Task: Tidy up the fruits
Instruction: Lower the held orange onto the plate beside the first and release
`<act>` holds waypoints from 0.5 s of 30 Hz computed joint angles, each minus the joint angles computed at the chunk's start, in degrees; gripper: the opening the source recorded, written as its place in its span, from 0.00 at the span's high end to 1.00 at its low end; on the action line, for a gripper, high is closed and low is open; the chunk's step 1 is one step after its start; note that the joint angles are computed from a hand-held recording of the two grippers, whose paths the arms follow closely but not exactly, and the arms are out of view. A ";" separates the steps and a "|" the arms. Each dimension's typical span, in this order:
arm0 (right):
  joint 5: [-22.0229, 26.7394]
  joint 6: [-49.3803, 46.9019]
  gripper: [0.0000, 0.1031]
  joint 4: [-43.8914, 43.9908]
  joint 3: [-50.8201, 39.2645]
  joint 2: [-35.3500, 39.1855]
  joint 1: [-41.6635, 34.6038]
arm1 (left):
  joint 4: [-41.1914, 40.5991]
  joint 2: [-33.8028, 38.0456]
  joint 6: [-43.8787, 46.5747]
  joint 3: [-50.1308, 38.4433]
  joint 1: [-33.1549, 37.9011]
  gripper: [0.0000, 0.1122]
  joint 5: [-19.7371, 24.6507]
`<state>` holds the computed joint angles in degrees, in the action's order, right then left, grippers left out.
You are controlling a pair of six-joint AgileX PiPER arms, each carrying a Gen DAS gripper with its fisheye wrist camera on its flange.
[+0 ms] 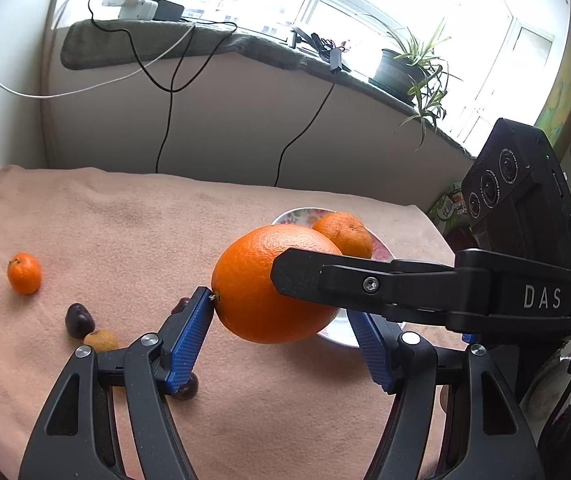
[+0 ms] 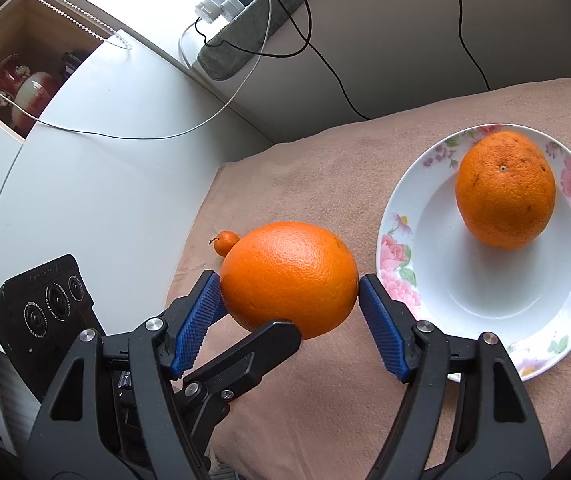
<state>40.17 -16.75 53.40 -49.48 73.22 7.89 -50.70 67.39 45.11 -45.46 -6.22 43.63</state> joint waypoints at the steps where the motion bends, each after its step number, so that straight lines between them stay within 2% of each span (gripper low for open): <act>1: 0.20 -0.18 0.28 0.09 0.49 -0.62 -0.38 | 0.13 -0.36 -0.28 0.26 -0.52 0.39 -0.23; 15: 4.06 -3.01 0.28 1.61 7.93 -8.35 -7.67 | 0.79 -2.56 -4.01 2.80 -8.55 0.39 -3.31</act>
<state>44.23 -19.77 55.01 -41.55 64.88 0.22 -49.91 64.84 41.10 -42.66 -14.77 40.32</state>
